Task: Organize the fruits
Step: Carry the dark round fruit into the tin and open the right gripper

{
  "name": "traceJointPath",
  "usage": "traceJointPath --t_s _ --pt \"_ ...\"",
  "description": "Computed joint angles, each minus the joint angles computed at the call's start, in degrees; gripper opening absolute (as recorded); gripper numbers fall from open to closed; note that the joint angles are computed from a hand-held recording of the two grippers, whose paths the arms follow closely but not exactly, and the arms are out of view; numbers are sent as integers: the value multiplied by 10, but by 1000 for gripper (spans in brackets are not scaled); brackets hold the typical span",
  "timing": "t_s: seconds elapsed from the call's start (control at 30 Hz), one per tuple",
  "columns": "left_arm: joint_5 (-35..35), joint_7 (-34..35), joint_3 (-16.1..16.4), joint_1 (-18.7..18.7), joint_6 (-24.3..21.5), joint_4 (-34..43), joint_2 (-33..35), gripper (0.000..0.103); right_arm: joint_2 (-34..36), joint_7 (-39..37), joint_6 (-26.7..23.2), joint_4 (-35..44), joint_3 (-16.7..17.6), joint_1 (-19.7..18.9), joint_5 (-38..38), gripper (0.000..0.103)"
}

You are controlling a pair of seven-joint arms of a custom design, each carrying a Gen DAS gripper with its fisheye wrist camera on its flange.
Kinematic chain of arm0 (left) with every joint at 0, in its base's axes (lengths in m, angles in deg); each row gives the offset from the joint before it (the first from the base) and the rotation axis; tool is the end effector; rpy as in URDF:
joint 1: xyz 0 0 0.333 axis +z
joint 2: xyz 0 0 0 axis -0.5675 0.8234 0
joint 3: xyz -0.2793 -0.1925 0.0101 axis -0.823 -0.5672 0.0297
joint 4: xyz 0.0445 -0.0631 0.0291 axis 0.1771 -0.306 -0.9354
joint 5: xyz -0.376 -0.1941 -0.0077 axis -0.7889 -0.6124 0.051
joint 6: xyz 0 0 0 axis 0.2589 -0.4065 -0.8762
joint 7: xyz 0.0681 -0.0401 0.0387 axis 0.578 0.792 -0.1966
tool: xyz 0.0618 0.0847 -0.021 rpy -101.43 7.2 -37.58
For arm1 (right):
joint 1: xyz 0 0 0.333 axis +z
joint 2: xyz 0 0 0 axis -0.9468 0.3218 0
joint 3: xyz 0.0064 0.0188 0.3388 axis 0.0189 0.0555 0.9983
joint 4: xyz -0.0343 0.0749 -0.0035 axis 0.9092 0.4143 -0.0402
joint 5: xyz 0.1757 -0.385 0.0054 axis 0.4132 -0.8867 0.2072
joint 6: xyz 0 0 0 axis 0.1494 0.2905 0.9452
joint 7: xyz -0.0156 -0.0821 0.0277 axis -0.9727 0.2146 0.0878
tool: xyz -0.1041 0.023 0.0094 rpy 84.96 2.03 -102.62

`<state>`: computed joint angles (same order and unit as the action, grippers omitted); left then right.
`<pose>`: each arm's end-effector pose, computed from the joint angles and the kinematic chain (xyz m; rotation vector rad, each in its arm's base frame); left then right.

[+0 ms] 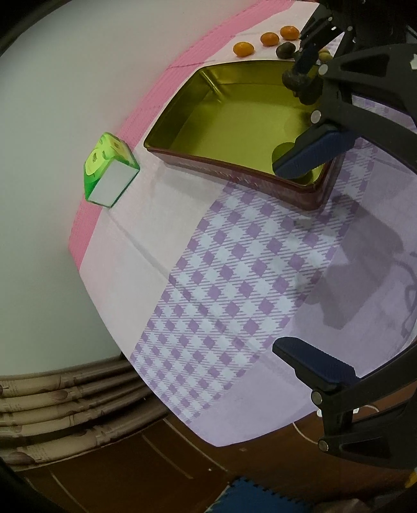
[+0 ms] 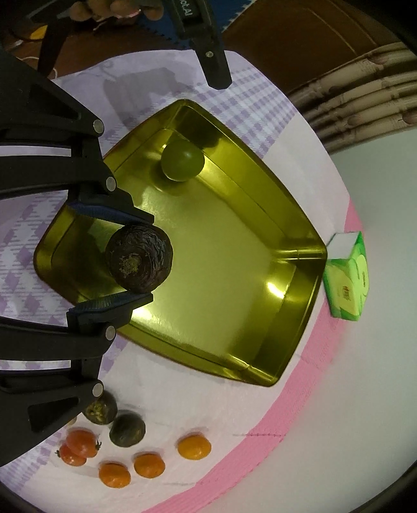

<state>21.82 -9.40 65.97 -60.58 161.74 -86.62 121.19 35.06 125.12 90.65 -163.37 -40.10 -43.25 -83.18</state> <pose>0.6696 -0.3727 0.3475 -2.1996 1.6648 -0.5226 0.6864 0.4055 0.3417 -2.2452 1.5877 -0.2775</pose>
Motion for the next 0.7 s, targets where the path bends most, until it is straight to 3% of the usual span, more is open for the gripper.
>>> traceJointPath --t_s 0.53,0.7 --pt "-25 18 -6 5 -1 4 7 98 20 10 -21 25 -9 12 -20 43" --pt "-23 20 -5 1 -1 7 9 98 16 8 -12 18 -4 7 -11 51"
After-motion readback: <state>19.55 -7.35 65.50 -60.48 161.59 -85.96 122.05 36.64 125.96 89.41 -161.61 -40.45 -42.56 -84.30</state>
